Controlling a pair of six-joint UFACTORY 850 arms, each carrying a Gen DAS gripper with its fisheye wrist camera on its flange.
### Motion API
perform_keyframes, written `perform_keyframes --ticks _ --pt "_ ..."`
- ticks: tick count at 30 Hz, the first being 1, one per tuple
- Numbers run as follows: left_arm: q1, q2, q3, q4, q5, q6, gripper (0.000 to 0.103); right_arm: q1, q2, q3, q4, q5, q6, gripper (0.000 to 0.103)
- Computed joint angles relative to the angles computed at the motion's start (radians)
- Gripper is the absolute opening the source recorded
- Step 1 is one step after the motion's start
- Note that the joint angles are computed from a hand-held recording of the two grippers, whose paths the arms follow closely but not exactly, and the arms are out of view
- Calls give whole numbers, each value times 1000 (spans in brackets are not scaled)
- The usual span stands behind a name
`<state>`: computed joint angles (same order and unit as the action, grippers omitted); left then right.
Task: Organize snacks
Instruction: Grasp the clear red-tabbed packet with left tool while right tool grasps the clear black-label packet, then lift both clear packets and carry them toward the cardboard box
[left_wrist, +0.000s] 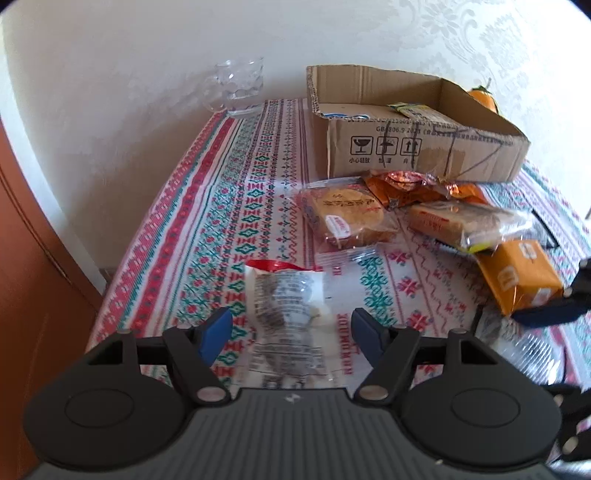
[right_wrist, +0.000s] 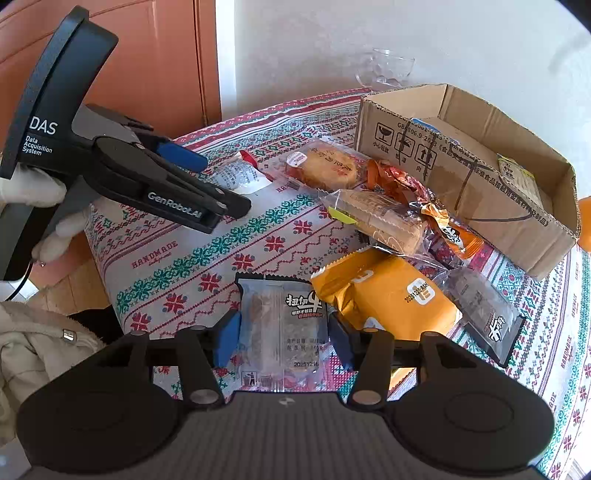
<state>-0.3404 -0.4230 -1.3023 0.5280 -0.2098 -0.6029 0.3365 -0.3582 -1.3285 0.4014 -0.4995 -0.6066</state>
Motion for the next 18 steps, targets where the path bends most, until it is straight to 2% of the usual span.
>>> perform_keyframes --ticks 3,5,7,11,16,18 --pt "-3 -3 -1 -54 7 39 69 3 1 2 -9 5 12 57" --pt "-3 0 4 -68 21 58 62 3 4 4 -10 5 19 56" --pt "0 4 9 -118 33 112 48 4 6 6 -16 6 26 51" --pt "6 10 14 -212 42 228 47 5 8 3 -31 -2 38 51" --pt "19 30 25 -459 53 512 37 -2 13 -1 -5 -29 14 51" --pt "24 35 25 -528 48 598 36 -2 19 1 -2 -32 10 51"
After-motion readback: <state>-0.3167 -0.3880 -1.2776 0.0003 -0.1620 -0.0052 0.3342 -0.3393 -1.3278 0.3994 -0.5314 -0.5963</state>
